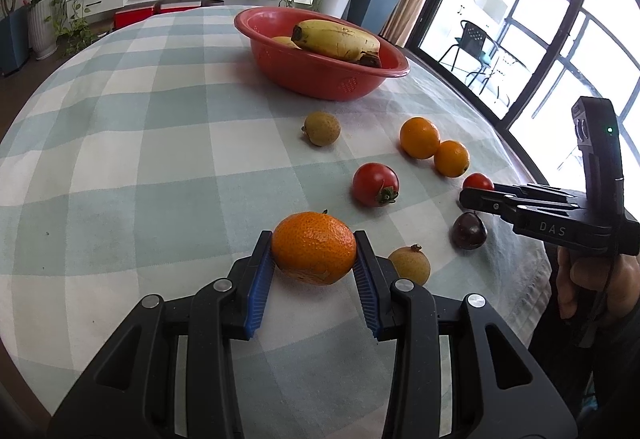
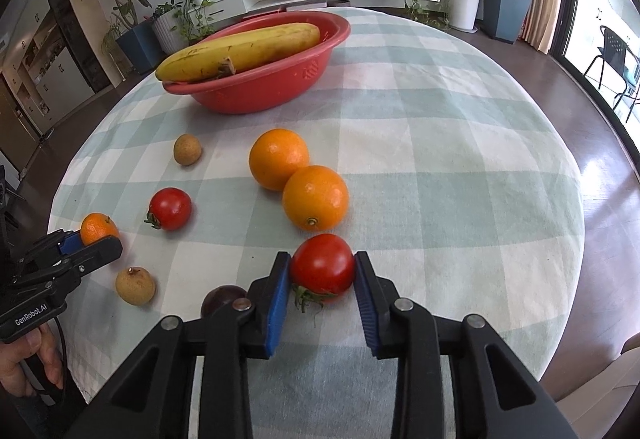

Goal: Organize fruits
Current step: 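Lift the mandarin with the left tool while the right tool grasps a red tomato, then lower mandarin and tomato into the red bowl and open both tools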

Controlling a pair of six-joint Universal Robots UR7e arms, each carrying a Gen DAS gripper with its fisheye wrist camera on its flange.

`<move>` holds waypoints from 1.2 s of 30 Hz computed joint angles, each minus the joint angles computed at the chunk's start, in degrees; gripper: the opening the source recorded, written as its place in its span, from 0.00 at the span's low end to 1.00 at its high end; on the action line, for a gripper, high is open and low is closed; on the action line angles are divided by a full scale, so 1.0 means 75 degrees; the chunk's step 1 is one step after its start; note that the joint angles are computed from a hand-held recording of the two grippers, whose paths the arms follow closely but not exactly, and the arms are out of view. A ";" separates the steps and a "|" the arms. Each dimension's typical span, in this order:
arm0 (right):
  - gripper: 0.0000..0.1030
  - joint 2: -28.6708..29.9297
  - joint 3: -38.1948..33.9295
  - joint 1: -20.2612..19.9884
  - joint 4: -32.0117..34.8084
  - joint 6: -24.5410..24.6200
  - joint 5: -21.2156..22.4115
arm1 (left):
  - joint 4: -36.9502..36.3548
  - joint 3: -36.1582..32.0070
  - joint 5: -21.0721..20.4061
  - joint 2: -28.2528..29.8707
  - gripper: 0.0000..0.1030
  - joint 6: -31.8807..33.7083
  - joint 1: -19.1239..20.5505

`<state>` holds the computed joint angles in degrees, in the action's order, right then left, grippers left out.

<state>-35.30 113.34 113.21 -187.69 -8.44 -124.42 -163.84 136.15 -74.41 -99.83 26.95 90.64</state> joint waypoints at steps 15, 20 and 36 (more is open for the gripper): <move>0.33 -0.0353 -0.0518 0.0388 -0.0009 -0.0019 0.0516 | 0.0574 -0.0691 -0.0063 -0.0372 0.35 -0.0105 -0.0499; 0.33 -0.0094 -0.1460 0.0611 0.0200 -0.0389 0.0954 | 0.0765 -0.1391 0.0372 -0.0101 0.35 0.0194 -0.1055; 0.33 0.1860 -0.5362 0.0546 0.2642 -0.0941 0.1470 | 0.1474 -0.4044 0.1068 0.2526 0.35 0.0742 -0.1381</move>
<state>-21.35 73.13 117.31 -167.88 -15.49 -113.40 -152.79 105.82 -66.40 -80.89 32.51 80.29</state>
